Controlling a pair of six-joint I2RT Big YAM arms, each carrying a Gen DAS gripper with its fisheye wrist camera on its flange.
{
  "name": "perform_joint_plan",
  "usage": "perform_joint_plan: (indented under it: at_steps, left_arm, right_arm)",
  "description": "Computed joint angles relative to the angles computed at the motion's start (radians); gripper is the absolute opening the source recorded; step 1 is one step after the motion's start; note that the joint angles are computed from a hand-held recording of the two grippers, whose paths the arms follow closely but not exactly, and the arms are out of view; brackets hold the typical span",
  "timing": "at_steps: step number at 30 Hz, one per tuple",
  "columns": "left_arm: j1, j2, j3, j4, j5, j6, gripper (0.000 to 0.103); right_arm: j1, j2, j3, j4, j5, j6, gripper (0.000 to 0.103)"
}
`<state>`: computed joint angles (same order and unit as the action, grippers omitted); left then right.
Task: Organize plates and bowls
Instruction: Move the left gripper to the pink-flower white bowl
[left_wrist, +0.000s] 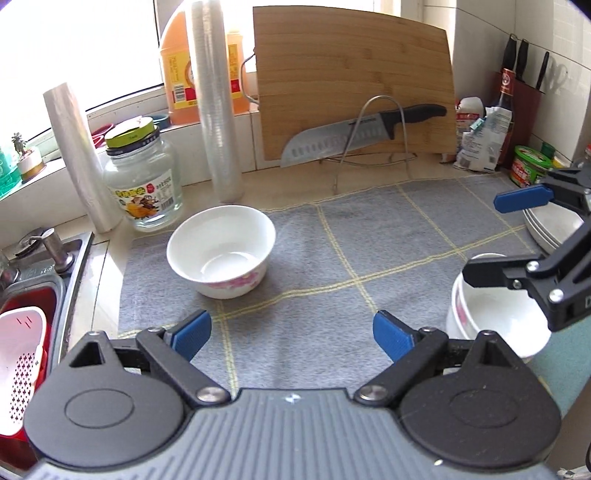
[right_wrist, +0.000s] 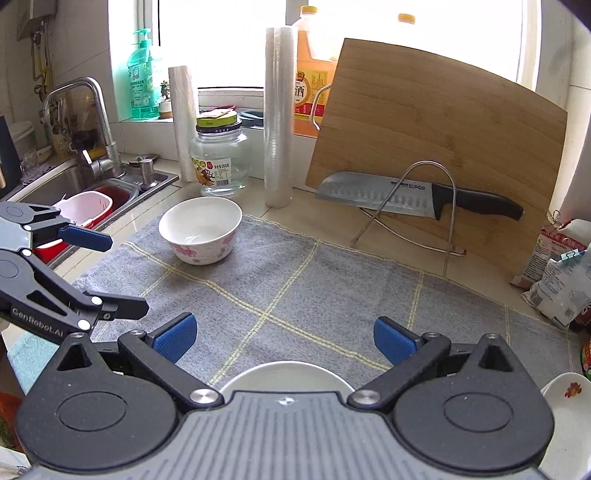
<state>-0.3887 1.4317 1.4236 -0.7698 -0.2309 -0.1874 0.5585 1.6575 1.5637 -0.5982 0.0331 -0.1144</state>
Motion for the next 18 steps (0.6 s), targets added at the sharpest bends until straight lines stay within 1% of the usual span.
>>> perform_joint_plan:
  at_steps: [2, 5, 6, 8, 11, 12, 13, 15, 18]
  left_arm:
    - [0.044, 0.003, 0.002, 0.008, 0.032, 0.037, 0.094]
    - [0.105, 0.007, -0.002, 0.037, 0.079, 0.103, 0.094]
    - [0.123, 0.010, -0.001, 0.045, 0.092, 0.120, 0.094]
    - [0.156, 0.023, 0.007, 0.057, 0.118, 0.145, 0.094]
    - [0.196, 0.045, 0.026, 0.065, 0.151, 0.174, 0.095]
    - [0.206, 0.051, 0.031, 0.069, 0.159, 0.182, 0.095]
    - [0.217, 0.060, 0.039, 0.069, 0.171, 0.191, 0.095]
    - [0.232, 0.076, 0.052, 0.071, 0.190, 0.204, 0.095]
    - [0.247, 0.090, 0.064, 0.076, 0.215, 0.224, 0.095]
  right_arm:
    - [0.037, 0.019, 0.027, -0.009, 0.059, 0.025, 0.103]
    - [0.090, 0.063, 0.081, -0.025, 0.131, 0.056, 0.103]
    - [0.090, 0.063, 0.081, -0.025, 0.131, 0.056, 0.103]
    - [0.130, 0.117, 0.141, -0.054, 0.175, 0.095, 0.103]
    - [0.156, 0.173, 0.201, -0.087, 0.186, 0.128, 0.103]
    - [0.156, 0.174, 0.204, -0.091, 0.186, 0.128, 0.103]
    - [0.169, 0.224, 0.257, -0.124, 0.183, 0.159, 0.103]
    - [0.177, 0.268, 0.302, -0.153, 0.173, 0.177, 0.103]
    - [0.186, 0.310, 0.342, -0.169, 0.182, 0.183, 0.103]
